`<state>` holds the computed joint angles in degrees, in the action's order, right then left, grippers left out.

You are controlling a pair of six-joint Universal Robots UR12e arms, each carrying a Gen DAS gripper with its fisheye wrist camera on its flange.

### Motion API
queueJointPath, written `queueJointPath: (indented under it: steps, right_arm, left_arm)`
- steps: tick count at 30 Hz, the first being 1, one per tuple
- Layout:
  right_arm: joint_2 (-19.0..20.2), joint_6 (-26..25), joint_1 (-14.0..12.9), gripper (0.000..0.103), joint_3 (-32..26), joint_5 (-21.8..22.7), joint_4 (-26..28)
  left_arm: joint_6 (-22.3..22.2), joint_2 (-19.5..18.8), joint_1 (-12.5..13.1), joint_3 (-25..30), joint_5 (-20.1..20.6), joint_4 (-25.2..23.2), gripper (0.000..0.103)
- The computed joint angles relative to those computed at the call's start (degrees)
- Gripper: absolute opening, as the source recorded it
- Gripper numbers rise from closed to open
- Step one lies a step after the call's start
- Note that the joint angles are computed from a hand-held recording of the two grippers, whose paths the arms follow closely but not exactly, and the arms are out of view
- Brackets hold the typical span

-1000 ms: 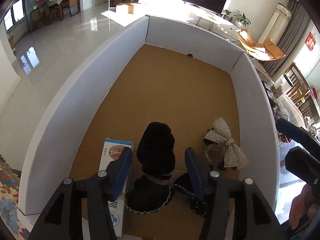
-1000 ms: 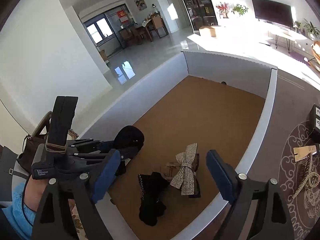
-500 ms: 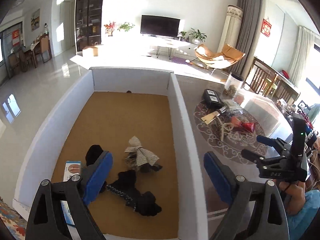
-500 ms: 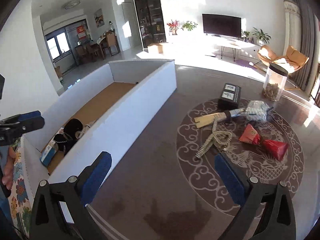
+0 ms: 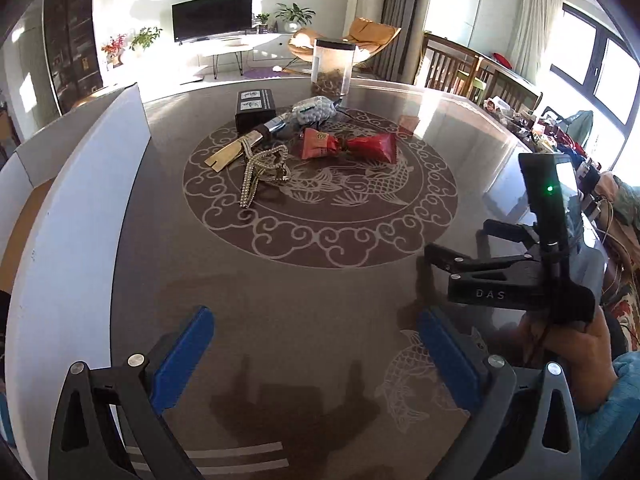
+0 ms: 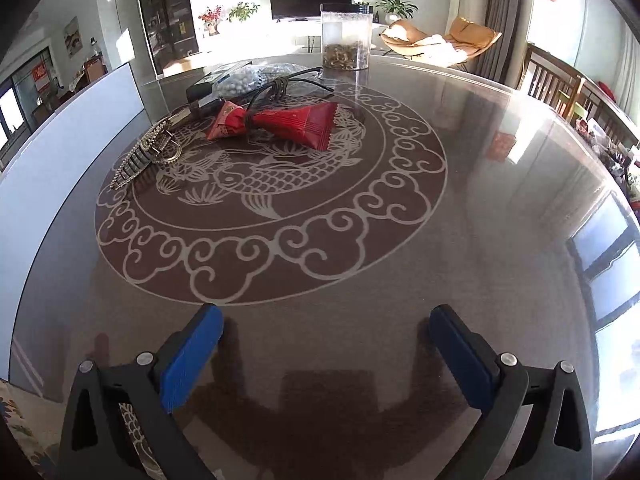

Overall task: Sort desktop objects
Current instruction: 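Bring both open grippers back over the table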

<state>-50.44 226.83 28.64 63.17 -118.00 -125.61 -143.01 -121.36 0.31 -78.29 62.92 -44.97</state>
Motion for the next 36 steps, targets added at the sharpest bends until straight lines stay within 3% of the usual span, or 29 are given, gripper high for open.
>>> queueJointPath:
  steps: [5,8,10,12,24,36]
  right_arm:
    - [1.0,-1.7,-1.0,0.103,-1.6,0.8,-0.1]
    - [1.6,-1.9,-1.2,0.103,-2.5,1.0,-0.1]
    - [1.7,-2.0,-1.2,0.103,-2.7,1.0,0.0]
    - [1.7,-2.0,-1.2,0.103,-2.7,1.0,0.0]
    - [1.8,-2.0,-1.2,0.103,-2.8,1.0,0.0]
    - [1.8,-2.0,-1.2,0.103,-2.8,1.0,0.0]
  left_arm:
    - [-9.3,-4.1,-1.7,3.1,5.5,3.5,0.103]
    - [-11.3,-5.7,-2.5,4.6,8.7,4.5,0.103]
    - [-11.0,-6.0,-2.9,4.2,10.6,7.2,0.103]
    - [-10.8,-5.9,-2.7,3.4,9.9,8.9,0.103]
    - [-9.7,-5.6,-2.4,3.4,8.9,8.0,0.103]
    - [-8.7,-10.7,-3.6,12.6,8.6,3.6,0.103]
